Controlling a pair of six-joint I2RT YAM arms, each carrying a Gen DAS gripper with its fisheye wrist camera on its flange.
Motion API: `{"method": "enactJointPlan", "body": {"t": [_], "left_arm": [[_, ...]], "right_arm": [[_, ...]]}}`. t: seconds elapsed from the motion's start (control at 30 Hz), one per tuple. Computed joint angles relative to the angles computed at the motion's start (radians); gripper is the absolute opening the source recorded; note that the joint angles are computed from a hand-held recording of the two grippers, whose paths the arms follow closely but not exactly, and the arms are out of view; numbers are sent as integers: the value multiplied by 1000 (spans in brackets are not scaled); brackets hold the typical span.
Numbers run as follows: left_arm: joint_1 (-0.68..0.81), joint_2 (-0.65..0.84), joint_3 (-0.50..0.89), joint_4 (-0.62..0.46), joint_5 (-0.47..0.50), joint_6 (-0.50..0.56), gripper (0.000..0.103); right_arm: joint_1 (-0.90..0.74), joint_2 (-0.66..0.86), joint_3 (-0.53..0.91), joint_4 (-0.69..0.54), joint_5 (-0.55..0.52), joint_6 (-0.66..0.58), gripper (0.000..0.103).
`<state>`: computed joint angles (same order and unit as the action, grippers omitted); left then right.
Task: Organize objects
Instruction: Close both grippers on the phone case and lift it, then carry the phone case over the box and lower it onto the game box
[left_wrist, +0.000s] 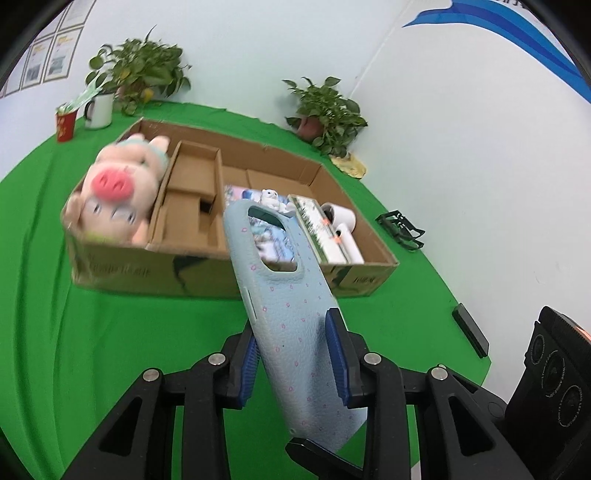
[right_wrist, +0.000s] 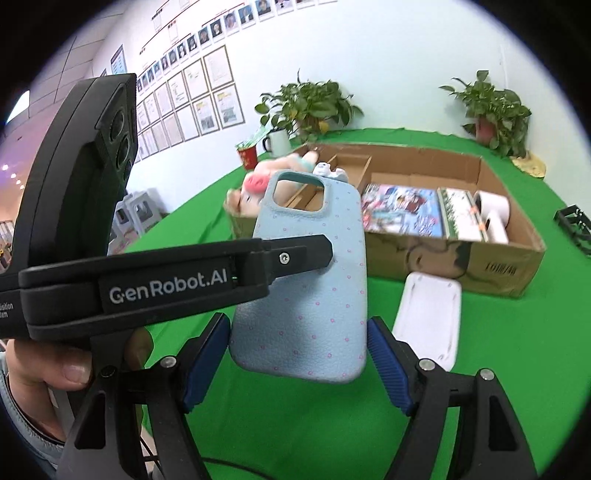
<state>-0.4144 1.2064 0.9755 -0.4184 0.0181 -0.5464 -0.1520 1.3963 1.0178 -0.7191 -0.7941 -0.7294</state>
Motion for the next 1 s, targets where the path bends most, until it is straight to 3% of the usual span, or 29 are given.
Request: {"method": "enactJointPlan", "body": {"t": [0.23,0.43,0.6,1.0], "left_arm": [[42,145,202,-29,47,70,31],[88,346,460,-107,71,161,30],[157,513,658,-172,149,182,30],[273,922,1116,-356,303,206,28]], "right_arm": [[42,77,123,60,31,105,75],[82,199,265,85,55,205,75],[119,322,409,72,71,269,75],[189,637,814,-139,145,321,75]]}}
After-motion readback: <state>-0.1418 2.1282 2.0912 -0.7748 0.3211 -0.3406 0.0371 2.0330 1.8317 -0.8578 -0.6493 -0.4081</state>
